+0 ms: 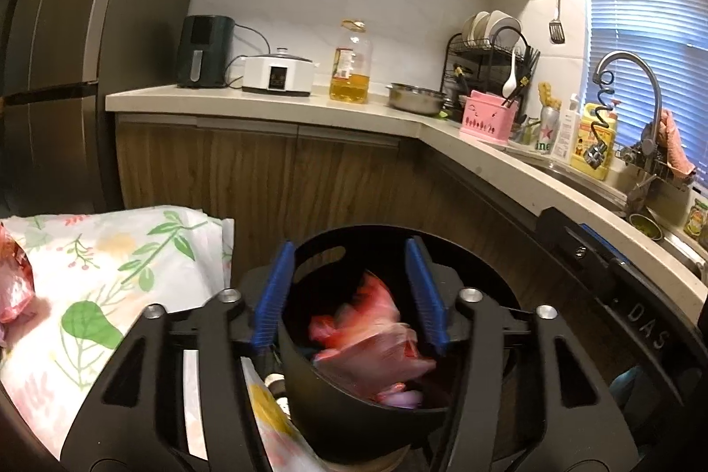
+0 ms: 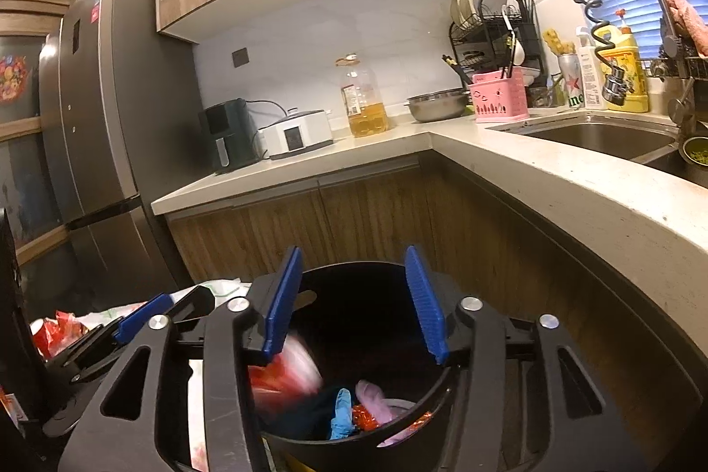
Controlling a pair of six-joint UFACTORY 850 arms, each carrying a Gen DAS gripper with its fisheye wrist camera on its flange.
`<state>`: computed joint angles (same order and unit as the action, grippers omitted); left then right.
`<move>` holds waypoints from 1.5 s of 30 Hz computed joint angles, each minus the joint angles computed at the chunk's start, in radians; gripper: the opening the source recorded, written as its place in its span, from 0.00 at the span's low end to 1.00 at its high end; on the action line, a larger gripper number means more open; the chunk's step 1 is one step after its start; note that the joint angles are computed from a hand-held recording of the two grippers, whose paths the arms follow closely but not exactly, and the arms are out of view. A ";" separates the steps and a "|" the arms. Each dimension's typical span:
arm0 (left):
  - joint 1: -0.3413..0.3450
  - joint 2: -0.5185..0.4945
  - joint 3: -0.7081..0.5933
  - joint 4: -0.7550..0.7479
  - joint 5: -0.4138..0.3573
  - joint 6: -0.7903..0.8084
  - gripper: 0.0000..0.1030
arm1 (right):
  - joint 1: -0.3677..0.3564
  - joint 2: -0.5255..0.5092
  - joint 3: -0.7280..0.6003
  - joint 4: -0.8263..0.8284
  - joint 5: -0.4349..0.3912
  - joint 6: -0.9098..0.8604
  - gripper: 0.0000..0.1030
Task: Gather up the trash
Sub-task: 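Move both open tools back to the trash pile on the table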
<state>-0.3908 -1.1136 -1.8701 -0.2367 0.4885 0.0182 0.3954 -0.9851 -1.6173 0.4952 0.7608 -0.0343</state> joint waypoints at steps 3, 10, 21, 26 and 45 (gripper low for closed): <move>0.002 0.004 0.010 -0.029 0.004 0.015 0.65 | 0.001 0.005 0.007 0.006 -0.001 -0.007 0.55; 0.012 0.055 0.098 -0.080 0.030 0.015 0.81 | 0.016 0.017 0.029 0.025 0.006 -0.043 0.67; 0.002 0.173 0.306 -0.217 0.146 0.125 0.89 | 0.047 0.064 0.114 0.029 0.036 -0.026 0.82; 0.000 0.221 0.390 -0.261 0.194 0.132 0.89 | 0.065 0.083 0.146 0.049 0.058 -0.033 0.82; 0.048 0.370 0.701 -0.497 0.390 0.156 0.89 | 0.158 0.062 0.137 -0.047 0.044 0.004 0.82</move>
